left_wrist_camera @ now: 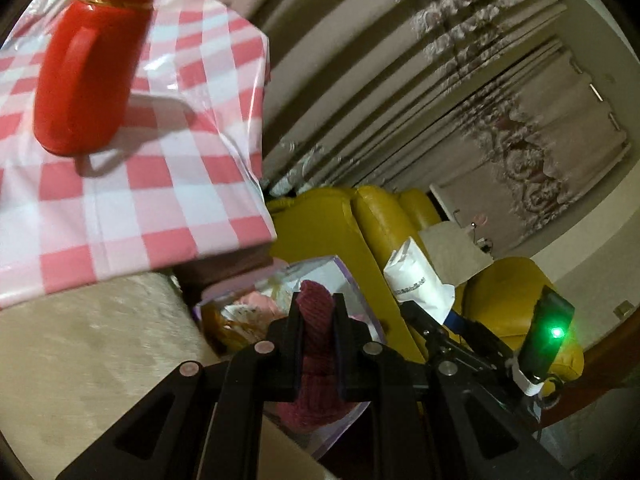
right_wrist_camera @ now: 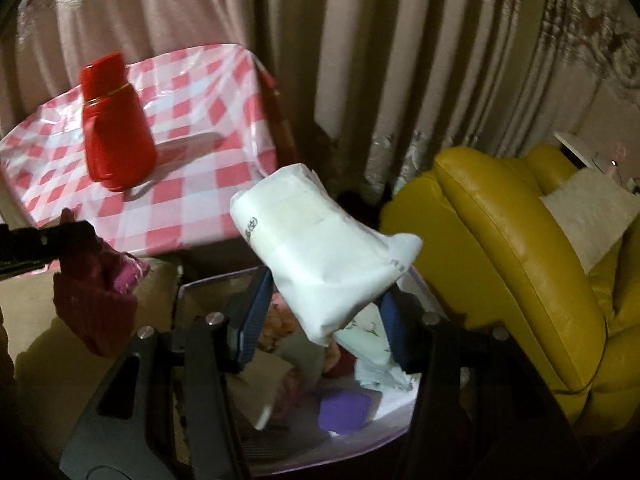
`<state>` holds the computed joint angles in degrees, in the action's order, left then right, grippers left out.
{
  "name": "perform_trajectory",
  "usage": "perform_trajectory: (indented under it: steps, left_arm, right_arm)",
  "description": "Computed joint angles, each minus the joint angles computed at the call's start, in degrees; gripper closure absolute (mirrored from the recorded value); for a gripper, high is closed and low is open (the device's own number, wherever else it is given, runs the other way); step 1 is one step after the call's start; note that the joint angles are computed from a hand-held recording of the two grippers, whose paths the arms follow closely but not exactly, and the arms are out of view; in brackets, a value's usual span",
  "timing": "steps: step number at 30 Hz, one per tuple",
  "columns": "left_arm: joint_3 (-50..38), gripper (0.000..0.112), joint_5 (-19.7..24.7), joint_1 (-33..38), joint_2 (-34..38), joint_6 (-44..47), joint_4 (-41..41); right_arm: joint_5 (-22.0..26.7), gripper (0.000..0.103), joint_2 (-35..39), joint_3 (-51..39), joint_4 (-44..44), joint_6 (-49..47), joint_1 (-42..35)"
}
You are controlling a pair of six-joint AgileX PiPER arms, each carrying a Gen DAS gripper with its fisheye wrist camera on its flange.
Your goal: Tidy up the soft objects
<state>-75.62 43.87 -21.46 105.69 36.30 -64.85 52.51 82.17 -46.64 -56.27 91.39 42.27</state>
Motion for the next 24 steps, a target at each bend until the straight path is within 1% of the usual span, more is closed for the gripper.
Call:
perform_trajectory:
  steps: [2,3,5,7,8,10,12,13,15,16,18,20,22,24]
  left_arm:
    - [-0.8,0.100,-0.8,-1.4,1.1,-1.8,0.9]
    - [-1.3,0.098,-0.9,-2.0,1.8,-2.9,1.4]
    - [-2.3,0.088,-1.3,-3.0,3.2,-4.6,2.9]
    - [-2.5,0.065,-1.4,-3.4,3.7,-6.3,4.7]
    - [-1.9,0.060,-1.1,-3.1,3.8,-5.6,3.9]
    - [-1.4,0.059,-0.6,-2.8,3.4,-6.0,4.4]
    - [1.0,0.053,-0.7,-2.7,1.7,-5.6,5.5]
    - [2.8,0.047,-1.3,-2.7,0.5,-4.8,5.7]
    - [8.0,0.045,-2.6,-2.7,-2.8,-2.2,5.2]
    - [10.2,0.045,-3.6,-3.0,-4.6,-0.5,5.0]
    - [15.0,0.044,-6.9,-4.2,-8.8,2.7,5.3]
    - [18.0,0.041,-8.4,-4.7,-11.2,4.2,4.8]
    - [18.7,0.040,-9.4,-5.3,-12.0,3.9,6.0]
    - [17.7,0.037,-9.4,-6.0,-11.6,1.0,8.8]
  right_arm:
    - [0.6,0.046,-0.3,1.1,0.0,1.0,-0.5]
    - [0.6,0.046,-0.2,1.3,0.1,1.4,-0.9]
    - [0.5,0.045,-0.5,2.2,0.6,2.0,-1.7]
    - [0.3,0.040,-0.5,3.0,0.8,2.4,-2.4]
    - [0.3,0.039,-0.7,3.5,0.9,2.7,-2.5]
    - [0.4,0.031,-0.5,3.9,1.2,3.0,-2.7]
    - [1.2,0.027,-0.5,4.0,1.6,3.4,-2.1]
    - [1.9,0.025,-0.6,4.1,1.8,3.9,-1.5]
    - [3.3,0.021,-0.6,4.1,2.0,4.9,-0.3]
    - [3.8,0.021,-0.9,4.3,2.4,5.3,0.3]
    - [4.5,0.020,-1.8,4.8,3.6,6.2,1.4]
    - [5.7,0.020,-2.2,5.0,4.8,6.7,3.0]
    - [8.0,0.020,-2.7,5.1,5.8,7.9,5.7]
    - [9.8,0.020,-3.4,5.4,6.5,9.3,7.9]
